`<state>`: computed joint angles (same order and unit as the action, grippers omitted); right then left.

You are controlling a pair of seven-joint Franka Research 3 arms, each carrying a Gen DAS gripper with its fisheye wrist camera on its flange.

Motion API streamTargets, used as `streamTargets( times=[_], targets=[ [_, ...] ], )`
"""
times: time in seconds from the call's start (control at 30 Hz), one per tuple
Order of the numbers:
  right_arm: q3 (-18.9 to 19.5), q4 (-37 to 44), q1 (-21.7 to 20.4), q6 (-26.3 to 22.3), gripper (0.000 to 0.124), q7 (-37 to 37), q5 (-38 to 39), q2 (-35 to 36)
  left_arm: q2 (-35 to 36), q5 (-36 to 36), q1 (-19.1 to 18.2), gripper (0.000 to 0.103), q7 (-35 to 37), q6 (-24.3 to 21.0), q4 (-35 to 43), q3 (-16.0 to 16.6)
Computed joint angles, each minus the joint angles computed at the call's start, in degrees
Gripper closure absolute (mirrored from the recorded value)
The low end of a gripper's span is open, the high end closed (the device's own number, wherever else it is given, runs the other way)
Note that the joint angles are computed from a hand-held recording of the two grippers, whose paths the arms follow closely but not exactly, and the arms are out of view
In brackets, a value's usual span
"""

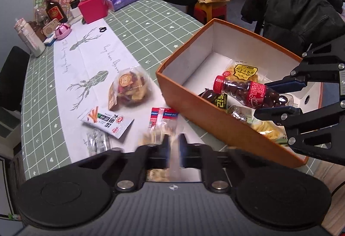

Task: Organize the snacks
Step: 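Carry the candy bottle into the box with the right tool while the left lifts its pack, then lower the rice-cracker pack into the box and open the left tool while the right tool releases the bottle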

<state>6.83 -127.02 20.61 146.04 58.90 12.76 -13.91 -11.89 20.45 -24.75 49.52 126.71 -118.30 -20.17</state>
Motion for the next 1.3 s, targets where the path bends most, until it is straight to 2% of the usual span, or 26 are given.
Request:
streamTargets(
  times=[0.03,0.23,0.3,0.33,0.37,0.43,0.53,0.63,0.87,0.9,0.93,1.03,1.2,1.3],
  targets=[
    [-0.1,0.0,-0.3,0.0,0.096,0.4,-0.4,0.1,0.6,0.1,0.1,0.087,0.0,-0.1,0.6,0.0],
    [-0.7,0.0,-1.5,0.0,0.096,1.3,-1.1,0.6,3.0,1.1,-0.3,0.085,1.8,-0.1,2.3,-0.2],
    [-1.0,-0.2,-1.5,0.1,0.096,0.9,-0.5,0.8,3.5,0.8,-0.4,0.066,3.1,-0.5,2.0,0.1],
    [-1.0,-0.3,-1.6,0.2,0.096,0.8,-0.5,0.9,3.3,1.1,-0.3,0.047,2.9,-0.4,1.4,0.1],
    [-1.0,-0.6,-1.7,0.4,0.096,0.8,-0.6,1.0,3.2,1.1,-0.3,0.035,3.2,-0.2,0.6,0.3],
    [-1.4,-0.5,-1.7,0.3,0.096,0.2,0.1,1.7,2.7,-0.4,-0.4,0.032,5.3,0.8,-1.1,0.9],
    [-1.8,0.7,-2.3,-1.4,0.096,1.8,1.3,3.4,2.1,-3.2,-0.3,0.023,7.4,1.8,-3.7,1.5],
    [-2.1,1.7,-2.8,-3.5,0.096,3.3,2.7,4.9,1.7,-4.6,-0.4,0.017,10.3,3.2,-6.3,1.8],
    [-1.7,1.6,-3.1,-4.5,0.095,4.7,0.7,6.9,2.4,-5.5,-0.3,0.012,13.2,6.5,-10.5,1.8],
    [-1.7,1.8,-3.1,-4.6,0.095,4.9,0.4,7.2,2.4,-5.6,-0.3,0.009,13.4,8.1,-11.3,1.9],
    [-1.8,1.9,-3.2,-4.8,0.095,5.0,0.4,7.6,2.6,-5.3,-0.2,0.000,12.9,9.1,-11.8,1.8],
    [-1.9,2.4,-3.2,-5.4,0.095,5.0,0.6,8.3,2.9,-6.2,0.0,0.000,12.9,13.4,-13.6,2.2],
    [-1.9,2.7,-3.1,-5.5,0.095,4.8,0.5,9.1,4.1,-3.6,1.1,0.000,9.3,14.6,-14.1,2.0],
    [-1.9,3.3,-3.1,-6.0,0.095,4.4,0.7,9.8,4.8,-5.1,1.1,0.000,9.8,15.9,-14.6,2.5]
  ],
)
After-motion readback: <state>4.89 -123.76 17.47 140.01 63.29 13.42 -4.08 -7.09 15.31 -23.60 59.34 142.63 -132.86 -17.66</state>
